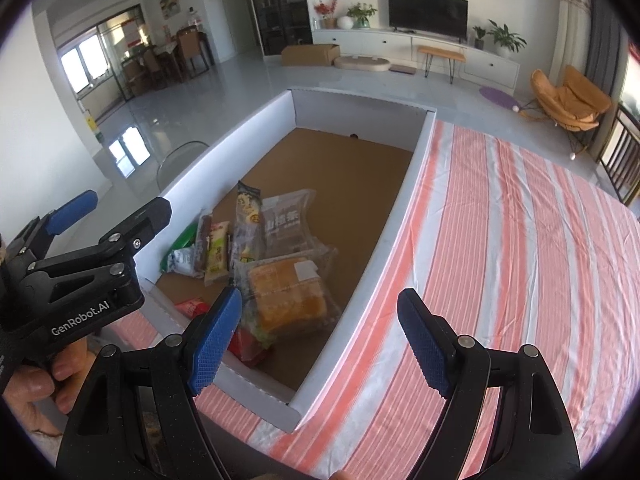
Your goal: Organize snacks
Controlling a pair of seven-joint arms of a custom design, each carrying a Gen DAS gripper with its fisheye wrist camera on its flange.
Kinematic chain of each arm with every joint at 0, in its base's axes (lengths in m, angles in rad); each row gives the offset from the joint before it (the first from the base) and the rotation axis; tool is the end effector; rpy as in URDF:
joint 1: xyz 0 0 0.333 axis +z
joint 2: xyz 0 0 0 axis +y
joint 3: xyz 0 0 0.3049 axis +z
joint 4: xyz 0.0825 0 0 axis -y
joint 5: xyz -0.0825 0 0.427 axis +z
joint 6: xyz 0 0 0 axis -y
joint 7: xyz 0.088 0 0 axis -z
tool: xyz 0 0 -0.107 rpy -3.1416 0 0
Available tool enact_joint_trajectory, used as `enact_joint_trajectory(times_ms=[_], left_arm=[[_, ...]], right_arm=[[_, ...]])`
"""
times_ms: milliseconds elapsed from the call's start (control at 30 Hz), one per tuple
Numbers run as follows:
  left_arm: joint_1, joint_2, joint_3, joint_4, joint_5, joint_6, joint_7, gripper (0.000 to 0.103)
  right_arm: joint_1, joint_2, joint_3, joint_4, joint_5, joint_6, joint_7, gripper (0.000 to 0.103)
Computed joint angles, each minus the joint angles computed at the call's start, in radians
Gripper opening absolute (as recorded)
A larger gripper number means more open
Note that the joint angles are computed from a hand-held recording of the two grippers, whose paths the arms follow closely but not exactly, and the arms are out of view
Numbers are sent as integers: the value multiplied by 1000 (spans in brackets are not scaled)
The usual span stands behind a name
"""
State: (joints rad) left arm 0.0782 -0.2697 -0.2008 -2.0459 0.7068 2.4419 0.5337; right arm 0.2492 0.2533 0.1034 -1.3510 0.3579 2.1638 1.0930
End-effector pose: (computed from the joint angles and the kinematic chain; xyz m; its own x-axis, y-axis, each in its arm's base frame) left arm 0.5646 -0.0793 0.6098 0.4799 -0.8773 0.0075 -0.5373 -0.3007 -0.7880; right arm 0.6715 0.2510 0.6354 0.6706 -0.7341 -0.1064 -0.6280 -0.4854 -0.6083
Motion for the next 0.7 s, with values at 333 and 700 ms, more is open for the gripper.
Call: enact_joint_trajectory(times_ms=[333,700], left_arm=[[4,-4,0,48,6,-3,32,103],[-21,3,-13,54,-42,-9,41,103]], right_arm=[[6,-115,-13,-136,-25,95,-31,83],[-1,-150,-23,-177,17,124,-34,83]])
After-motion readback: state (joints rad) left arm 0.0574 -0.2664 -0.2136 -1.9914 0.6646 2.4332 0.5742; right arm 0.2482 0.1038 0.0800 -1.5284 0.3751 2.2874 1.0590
